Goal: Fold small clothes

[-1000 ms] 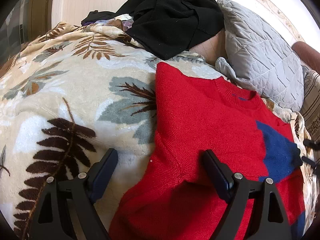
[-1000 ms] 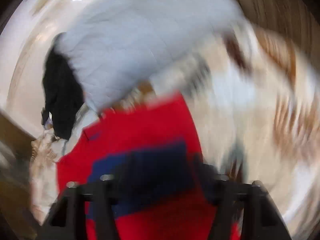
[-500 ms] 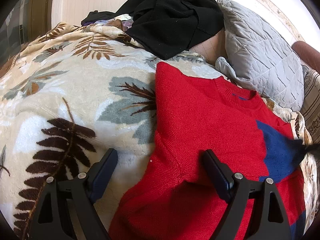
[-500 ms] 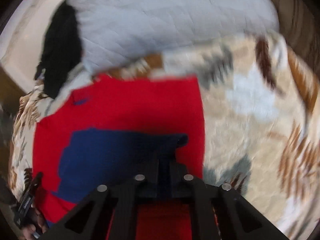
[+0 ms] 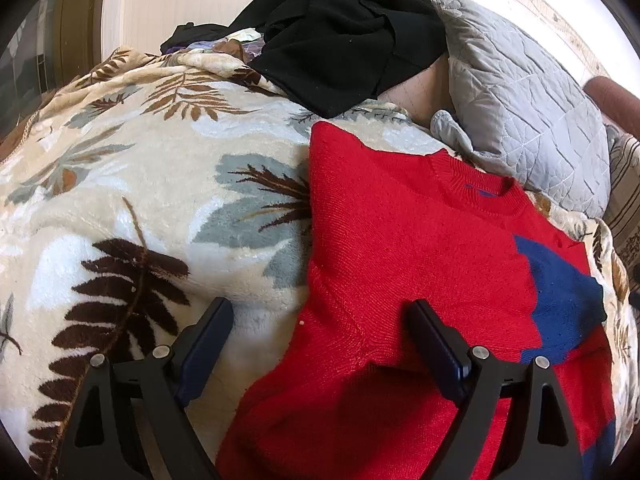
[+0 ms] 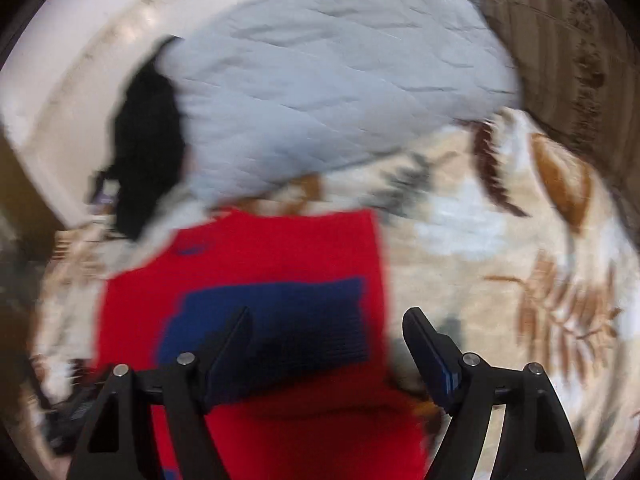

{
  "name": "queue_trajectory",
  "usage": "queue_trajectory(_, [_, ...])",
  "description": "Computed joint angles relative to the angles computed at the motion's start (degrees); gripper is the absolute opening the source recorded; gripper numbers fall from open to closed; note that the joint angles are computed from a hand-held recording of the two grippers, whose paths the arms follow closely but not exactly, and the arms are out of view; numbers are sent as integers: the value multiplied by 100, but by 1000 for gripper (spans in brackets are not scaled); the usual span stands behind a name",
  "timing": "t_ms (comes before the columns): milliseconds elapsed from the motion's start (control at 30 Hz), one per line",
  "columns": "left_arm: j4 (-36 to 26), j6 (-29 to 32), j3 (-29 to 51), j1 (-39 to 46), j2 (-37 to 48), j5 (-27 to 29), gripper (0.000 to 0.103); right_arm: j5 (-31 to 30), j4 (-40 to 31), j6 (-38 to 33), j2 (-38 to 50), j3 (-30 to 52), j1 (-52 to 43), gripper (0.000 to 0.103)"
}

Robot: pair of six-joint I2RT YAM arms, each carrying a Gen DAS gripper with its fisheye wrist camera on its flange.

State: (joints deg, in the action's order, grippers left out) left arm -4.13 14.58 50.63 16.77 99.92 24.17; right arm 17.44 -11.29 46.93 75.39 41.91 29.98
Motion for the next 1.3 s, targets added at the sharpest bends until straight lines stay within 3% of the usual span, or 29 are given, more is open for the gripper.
queue_trajectory(33, [-15, 9, 9, -22, -4, -53, 89, -829, 760, -254, 139, -276, -252, 81])
queue_trajectory(67, [-42, 20, 24, -41, -5, -94, 90, -1295, 1018, -309, 468, -305, -451, 84])
queue_trajectory(133, [-251, 43, 132, -92, -28, -206, 90, -1869, 840, 85, 968, -374, -892, 77])
queue_trajectory(167, [-421, 75, 204, -105, -64, -304, 90, -1562, 952, 684, 786, -535, -847, 67])
queue_trajectory(233, [-912, 293, 368, -9, -253, -485, 90, -1272, 531, 714, -169, -749, -572, 68])
queue_trajectory(267, [-1089, 306, 391, 131, -380, -425, 90, -1033, 270, 610, -536, -771, -349, 74])
queue_trajectory(300, [-1326, 352, 412, 329, -521, -240, 90, -723, -39, 603, -897, -795, -56, 81])
queue_trajectory(367, [-2239, 723, 510, 1076, -864, 570, 90, -359, -678, 779, -1744, -1032, 540, 84])
queue_trajectory(433, [-3037, 1338, 499, 1765, -1118, 1151, 90, -89, -1243, 1397, -2277, -1268, 1264, 84])
queue_trajectory(467, [-3643, 2019, 484, 2253, -1223, 1415, 90, -41, -1633, 1821, -2554, -1438, 1599, 84])
queue_trajectory(600, [-5287, 4362, 350, 3636, -1319, 1392, 90, 426, -2714, 4023, -3394, -1928, 3585, 84])
queue_trajectory(700, [-6002, 5358, 301, 4278, -1178, 1237, 90, 688, -2499, 5070, -3597, -2253, 4823, 84])
queue_trajectory(733, [-6154, 5670, 212, 4403, -1152, 1107, 90, 779, -2205, 5135, -3552, -2427, 4934, 84])
queue_trajectory(800, [-6153, 5906, 13, 4460, -1176, 1027, 90, 991, -1650, 5466, -3182, -2595, 5333, 84])
queue_trajectory(833, [-5917, 5747, -187, 4392, -1267, 883, 90, 1192, -1523, 5773, -2888, -2575, 5610, 84])
queue_trajectory(967, [-6073, 5877, -293, 4530, -1640, 838, 89, 1604, -1372, 6206, -2520, -2423, 6081, 72])
queue_trajectory(1067, [-6337, 6356, -267, 4905, -1662, 1003, 90, 1782, -1583, 6626, -2095, -2257, 6513, 72])
queue_trajectory(1133, [-5866, 5932, -486, 4662, -1523, 472, 89, 1841, -1499, 6961, -2122, -2424, 6708, 72])
queue_trajectory(1167, [-5734, 5971, -573, 4750, -1598, 512, 81, 1825, -1504, 6818, -2130, -2383, 6636, 71])
queue_trajectory(1233, [-5722, 6092, -626, 4769, -1791, 502, 64, 1710, -1355, 6427, -1953, -2283, 6473, 58])
queue_trajectory(1267, [-5622, 6055, -664, 4752, -1871, 445, 44, 1526, -1228, 6264, -1833, -2280, 6340, 38])
queue_trajectory(1300, [-5499, 5974, -694, 4736, -1902, 401, 31, 1327, -1069, 6164, -1724, -2319, 6206, 28])
